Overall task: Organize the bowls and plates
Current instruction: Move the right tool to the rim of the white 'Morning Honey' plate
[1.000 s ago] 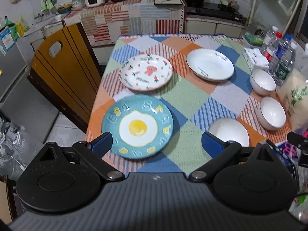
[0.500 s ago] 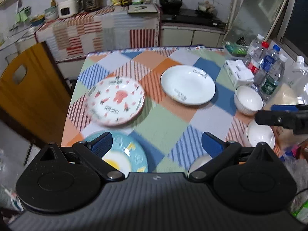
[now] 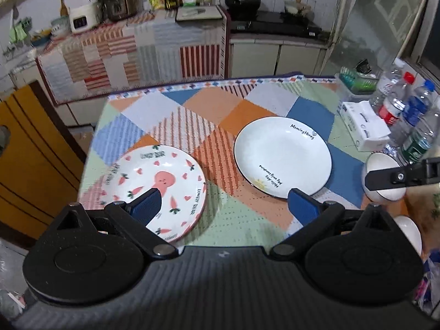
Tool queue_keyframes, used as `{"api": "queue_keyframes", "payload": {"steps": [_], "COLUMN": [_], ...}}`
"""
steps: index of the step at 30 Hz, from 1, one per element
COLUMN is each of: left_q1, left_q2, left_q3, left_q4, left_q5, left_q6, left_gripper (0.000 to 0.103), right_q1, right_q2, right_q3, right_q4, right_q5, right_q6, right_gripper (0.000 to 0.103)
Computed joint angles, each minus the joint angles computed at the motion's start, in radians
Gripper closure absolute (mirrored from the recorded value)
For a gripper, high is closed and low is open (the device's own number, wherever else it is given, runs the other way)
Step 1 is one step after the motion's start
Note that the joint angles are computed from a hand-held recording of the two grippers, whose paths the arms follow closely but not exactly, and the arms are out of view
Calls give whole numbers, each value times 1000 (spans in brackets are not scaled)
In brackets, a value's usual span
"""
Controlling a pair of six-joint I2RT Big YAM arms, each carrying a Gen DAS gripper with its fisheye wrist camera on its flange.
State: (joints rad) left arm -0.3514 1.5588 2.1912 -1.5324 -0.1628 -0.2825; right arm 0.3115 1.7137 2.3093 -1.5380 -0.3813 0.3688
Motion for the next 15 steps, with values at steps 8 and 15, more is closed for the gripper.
{"api": "queue_keyframes", "payload": {"steps": [8,15], "left_q1": [26,11], "left_q2": [59,100], "left_q3": [-91,-150], "left_q4": [163,280], "left_q5": [47,2], "left_q6": [-40,-121], "left_gripper": [3,4], "right_q1": [-19,-31], "right_q2": [20,29], "right_q3": [-124,-222], "right_q4": [212,327], "right_q5": [101,109], "right_q6": [119,162], "right_gripper": [19,37]}}
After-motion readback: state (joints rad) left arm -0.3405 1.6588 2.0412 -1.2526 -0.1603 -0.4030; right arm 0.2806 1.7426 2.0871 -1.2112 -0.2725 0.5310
